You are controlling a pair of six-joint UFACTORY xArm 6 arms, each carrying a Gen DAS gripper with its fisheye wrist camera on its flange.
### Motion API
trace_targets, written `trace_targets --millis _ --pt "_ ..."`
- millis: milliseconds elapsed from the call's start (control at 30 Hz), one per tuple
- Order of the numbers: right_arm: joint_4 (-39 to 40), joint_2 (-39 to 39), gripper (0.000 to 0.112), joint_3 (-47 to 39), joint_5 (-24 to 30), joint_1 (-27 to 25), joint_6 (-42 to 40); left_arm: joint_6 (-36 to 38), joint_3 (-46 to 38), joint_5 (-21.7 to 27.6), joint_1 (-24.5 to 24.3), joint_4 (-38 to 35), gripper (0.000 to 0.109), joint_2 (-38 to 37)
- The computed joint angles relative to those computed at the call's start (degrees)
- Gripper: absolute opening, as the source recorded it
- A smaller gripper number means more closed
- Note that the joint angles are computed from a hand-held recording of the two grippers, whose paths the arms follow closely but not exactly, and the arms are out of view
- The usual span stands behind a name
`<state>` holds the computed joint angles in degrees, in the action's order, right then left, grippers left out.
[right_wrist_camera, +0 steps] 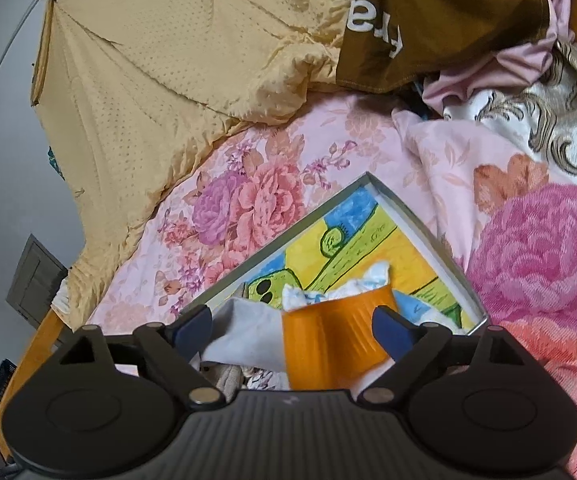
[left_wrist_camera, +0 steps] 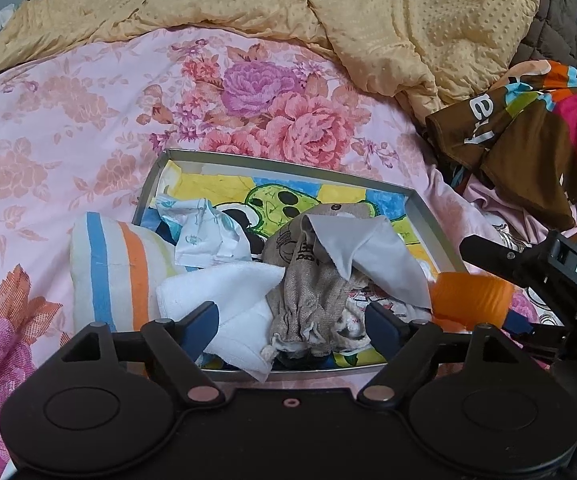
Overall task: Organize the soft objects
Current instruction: 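Lower into the tray and open the left gripper while the right releases the orange piece, then move both empty grippers back from the tray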
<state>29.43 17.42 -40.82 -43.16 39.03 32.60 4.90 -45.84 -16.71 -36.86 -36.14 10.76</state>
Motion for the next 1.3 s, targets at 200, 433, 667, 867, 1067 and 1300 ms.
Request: trace_targets --millis 200,433,667,867,1067,1300 --pt "-7.1 1.2 0.091 0.2 0.3 -2.0 7.3 -2.3 0.4 -0.2 0.7 2.2 0.082 0.3" --pt "-4.7 0.9 0.092 -0.2 1.0 -1.1 4.4 -4.7 1.3 -0.7 1.2 4.8 0.082 0.4" --pt "7.6 -3.1 0.094 1.3 3.0 4.7 -8.1 -3.9 5.0 -2.8 0.3 3.4 0.084 -3.1" --pt "24.7 -7.5 0.096 1.4 1.5 13.8 -26.2 -1.5 10.5 -4.7 -1.7 -0.8 0.086 -9.8" --pt "41.6 -9.6 0.099 -0.3 -4.3 22.7 -42.2 8.3 15.9 -6.9 -5.7 -12.1 0.088 -17.5" --pt "51.9 -9.7 0.101 -2.2 -9.9 30.7 -51.0 19.6 22.8 -11.8 -12.2 -25.3 0.094 -27.0"
